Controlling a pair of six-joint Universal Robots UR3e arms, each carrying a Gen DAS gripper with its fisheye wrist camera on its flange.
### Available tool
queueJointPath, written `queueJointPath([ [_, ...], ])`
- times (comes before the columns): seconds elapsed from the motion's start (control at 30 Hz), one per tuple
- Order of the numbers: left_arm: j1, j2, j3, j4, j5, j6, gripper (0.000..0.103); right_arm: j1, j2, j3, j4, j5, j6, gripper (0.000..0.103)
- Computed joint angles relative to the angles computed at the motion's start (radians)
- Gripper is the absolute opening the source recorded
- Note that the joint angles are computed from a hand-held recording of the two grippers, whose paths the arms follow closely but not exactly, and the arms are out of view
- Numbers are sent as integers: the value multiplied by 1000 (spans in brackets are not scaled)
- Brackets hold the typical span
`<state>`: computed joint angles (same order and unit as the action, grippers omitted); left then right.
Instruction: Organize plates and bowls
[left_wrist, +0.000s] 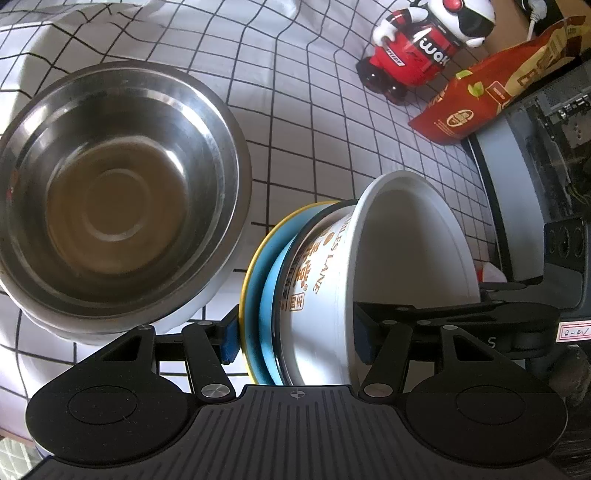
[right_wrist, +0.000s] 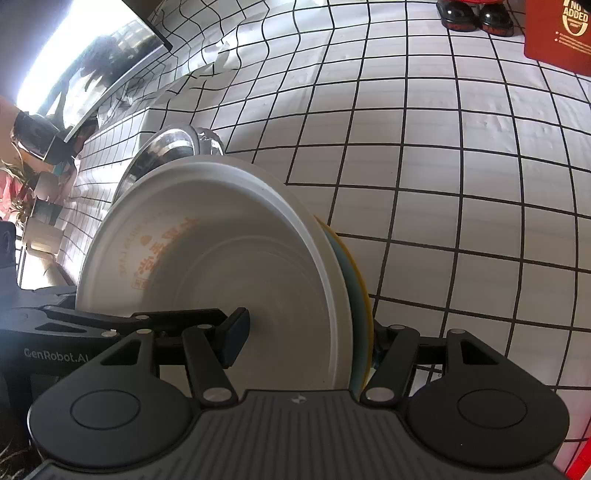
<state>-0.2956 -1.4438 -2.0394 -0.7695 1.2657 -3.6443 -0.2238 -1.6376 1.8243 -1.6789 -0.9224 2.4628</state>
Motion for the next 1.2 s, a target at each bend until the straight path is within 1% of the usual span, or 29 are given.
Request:
queueJointPath([
  [0.3,-2,-2,10,-13,1,-15,63,1,15,-20,21,-5,6,63],
  [0.43,-5,-1,1,4,3,-26,63,3,17,-22,24,-5,9,63],
  [0.53,1,3,-9,13,-8,-34,64,1,46,-57,70,-4,1,63],
  [0.6,-2,-2,1,3,-2,-31,64,-1,52,-65,84,-7,23,63],
  [0.7,-5,1,-2,7,2,-35,64,-6,35,-43,81,-8,42,63],
  [0.8,-11,9,-15,19,8,-39,64,-22,18,-19,108,2,32,62],
  [0.87,-13,18,-27,27,10,-45,64,-24,-1,-1,103,1,41,62],
  [0.97,-7,19,-25,19,5,-56,64,-14,9,-12,97,-5,61,62],
  [1.07,-10,16,-22,18,-1,-65,64,-15,3,-12,96,-9,58,62],
  [1.2,-16,18,7,18,-21,-75,64,-38,-37,-39,143,-24,40,62],
])
